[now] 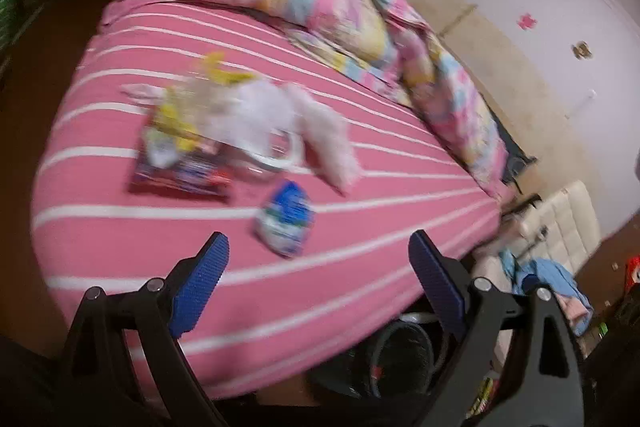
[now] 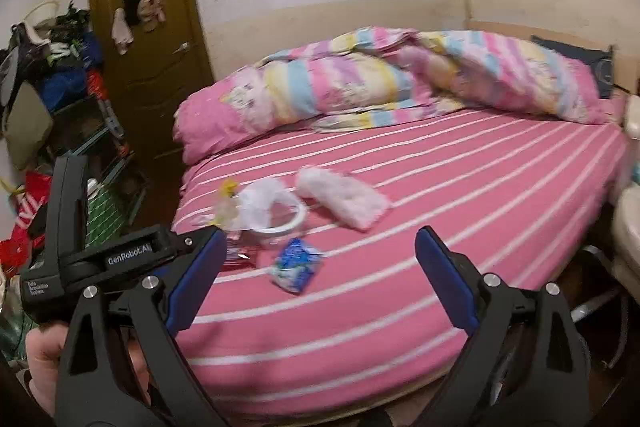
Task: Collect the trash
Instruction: 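Move both tools back toward the remaining trash on the bed, then grasp the clear plastic bag with the left tool while the right tool grasps a white tissue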
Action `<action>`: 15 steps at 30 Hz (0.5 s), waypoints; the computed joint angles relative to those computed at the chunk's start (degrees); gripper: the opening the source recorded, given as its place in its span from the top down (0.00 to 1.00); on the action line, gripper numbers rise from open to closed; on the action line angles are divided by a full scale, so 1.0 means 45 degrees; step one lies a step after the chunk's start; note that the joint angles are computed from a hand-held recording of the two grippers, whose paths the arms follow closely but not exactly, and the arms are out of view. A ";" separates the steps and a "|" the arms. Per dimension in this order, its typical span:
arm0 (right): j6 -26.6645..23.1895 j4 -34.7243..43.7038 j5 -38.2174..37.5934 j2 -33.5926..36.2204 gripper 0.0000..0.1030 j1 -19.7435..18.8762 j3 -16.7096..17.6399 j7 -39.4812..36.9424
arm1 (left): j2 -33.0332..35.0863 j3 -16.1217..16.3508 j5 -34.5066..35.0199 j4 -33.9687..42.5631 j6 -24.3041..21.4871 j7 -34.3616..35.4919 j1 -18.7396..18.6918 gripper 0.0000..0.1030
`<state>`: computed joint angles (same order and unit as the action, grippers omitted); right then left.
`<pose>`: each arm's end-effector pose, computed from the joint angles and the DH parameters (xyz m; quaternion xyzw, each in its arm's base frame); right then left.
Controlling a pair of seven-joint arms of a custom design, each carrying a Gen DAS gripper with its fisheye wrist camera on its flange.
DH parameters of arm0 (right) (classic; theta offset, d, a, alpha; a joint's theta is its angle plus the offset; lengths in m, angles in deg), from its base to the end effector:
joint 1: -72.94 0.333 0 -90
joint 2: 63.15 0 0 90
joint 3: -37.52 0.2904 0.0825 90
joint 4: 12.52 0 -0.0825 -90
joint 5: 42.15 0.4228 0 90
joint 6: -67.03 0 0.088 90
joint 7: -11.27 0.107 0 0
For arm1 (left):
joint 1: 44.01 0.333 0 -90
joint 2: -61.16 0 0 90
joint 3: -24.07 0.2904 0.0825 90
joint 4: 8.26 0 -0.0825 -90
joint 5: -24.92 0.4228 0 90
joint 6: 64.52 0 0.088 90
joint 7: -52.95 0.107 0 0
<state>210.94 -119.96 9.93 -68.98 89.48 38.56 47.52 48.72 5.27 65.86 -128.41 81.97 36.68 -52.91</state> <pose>0.5927 0.1815 0.6030 -0.7887 0.3701 -0.1225 0.4753 0.5069 -0.2887 0.5450 -0.8498 0.3060 -0.3916 0.1756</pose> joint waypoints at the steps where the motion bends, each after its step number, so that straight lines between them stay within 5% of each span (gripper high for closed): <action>1: -0.0012 0.0164 -0.0044 0.0220 0.09 0.0104 0.0117 0.0070 | -0.0301 0.0116 -0.0078 -0.0402 0.0074 0.0029 0.0029 0.14; 9: 0.0215 0.1873 -0.0625 0.2427 0.09 0.0296 0.0988 0.0304 | -0.0805 0.0380 -0.0264 -0.1701 0.0354 0.0812 0.0894 0.14; 15: 0.0173 0.3910 -0.1422 0.4601 0.09 0.0123 0.1732 0.0793 | 0.0030 0.0680 0.0593 -0.1164 0.0862 0.1756 0.1547 0.14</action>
<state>211.71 -102.37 3.53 -48.28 90.03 46.36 51.09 48.86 8.33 68.53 -133.65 85.85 44.58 -45.95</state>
